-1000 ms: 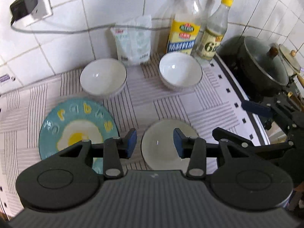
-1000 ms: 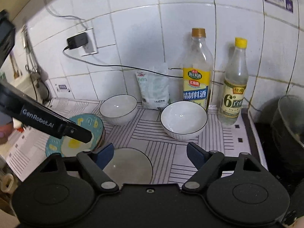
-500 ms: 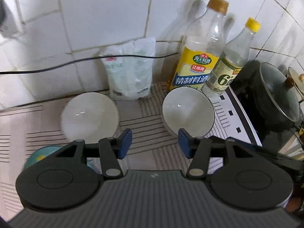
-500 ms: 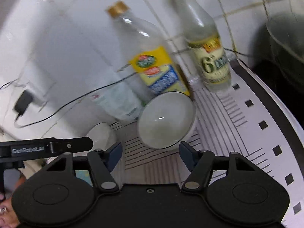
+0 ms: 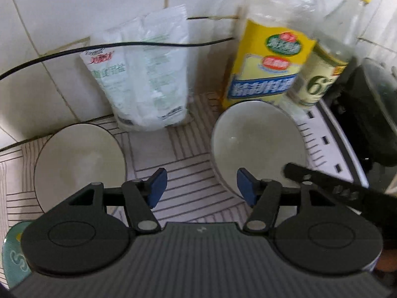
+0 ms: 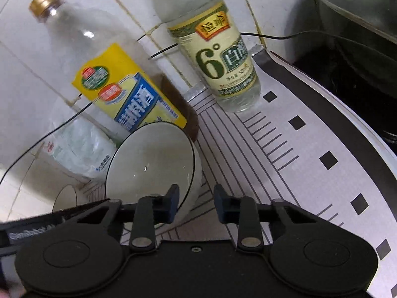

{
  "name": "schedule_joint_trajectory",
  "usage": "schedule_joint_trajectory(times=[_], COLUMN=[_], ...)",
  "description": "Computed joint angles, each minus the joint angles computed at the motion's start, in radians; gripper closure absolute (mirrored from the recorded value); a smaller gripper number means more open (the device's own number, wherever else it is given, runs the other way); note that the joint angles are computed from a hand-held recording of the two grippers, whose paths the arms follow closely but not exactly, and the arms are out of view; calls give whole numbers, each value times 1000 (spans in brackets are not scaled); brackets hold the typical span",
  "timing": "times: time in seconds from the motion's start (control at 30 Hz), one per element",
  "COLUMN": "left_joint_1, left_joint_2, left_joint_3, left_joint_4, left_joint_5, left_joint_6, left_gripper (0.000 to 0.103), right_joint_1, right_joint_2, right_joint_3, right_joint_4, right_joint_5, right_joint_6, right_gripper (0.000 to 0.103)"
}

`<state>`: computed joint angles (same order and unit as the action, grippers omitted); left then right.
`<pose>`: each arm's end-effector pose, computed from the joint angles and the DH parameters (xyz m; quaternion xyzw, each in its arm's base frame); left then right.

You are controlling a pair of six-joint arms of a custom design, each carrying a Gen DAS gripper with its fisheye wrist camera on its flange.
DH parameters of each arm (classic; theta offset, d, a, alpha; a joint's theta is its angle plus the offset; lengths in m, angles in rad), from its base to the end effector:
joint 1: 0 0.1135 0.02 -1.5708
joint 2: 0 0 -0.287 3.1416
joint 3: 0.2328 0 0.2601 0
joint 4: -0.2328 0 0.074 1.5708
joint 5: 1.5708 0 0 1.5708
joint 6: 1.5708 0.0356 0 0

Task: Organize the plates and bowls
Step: 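Move both grippers to the white bowl by the bottles and close them, then lower the held bowl into the first bowl and open both grippers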

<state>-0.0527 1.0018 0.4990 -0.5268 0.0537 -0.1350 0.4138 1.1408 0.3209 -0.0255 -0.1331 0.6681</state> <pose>0.1721 -0.0110 0.1920 -0.0324 0.9627 -0.0508 0.2636 0.1715 0.0805 0.1485 0.0949 0.9283 0.2356 0.2715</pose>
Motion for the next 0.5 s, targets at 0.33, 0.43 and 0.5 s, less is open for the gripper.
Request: schedule_joint_trajectory(times=[0.33, 0.43, 0.5], left_joint_1=[109, 111, 84], left_joint_2=[35, 36, 25], left_joint_3=[-51, -60, -55], left_joint_4=[71, 82, 71], left_joint_5=[173, 212, 186], left_joint_6=[7, -29, -44], left_gripper=[75, 88, 89], right_joint_1=[-8, -14, -5], right_joint_2=[105, 122, 118], right_joint_3=[31, 29, 40], right_joint_4=[57, 78, 50], right_joint_5=[-32, -41, -29], right_joint_6=[15, 22, 14], right_gripper=[87, 87, 88])
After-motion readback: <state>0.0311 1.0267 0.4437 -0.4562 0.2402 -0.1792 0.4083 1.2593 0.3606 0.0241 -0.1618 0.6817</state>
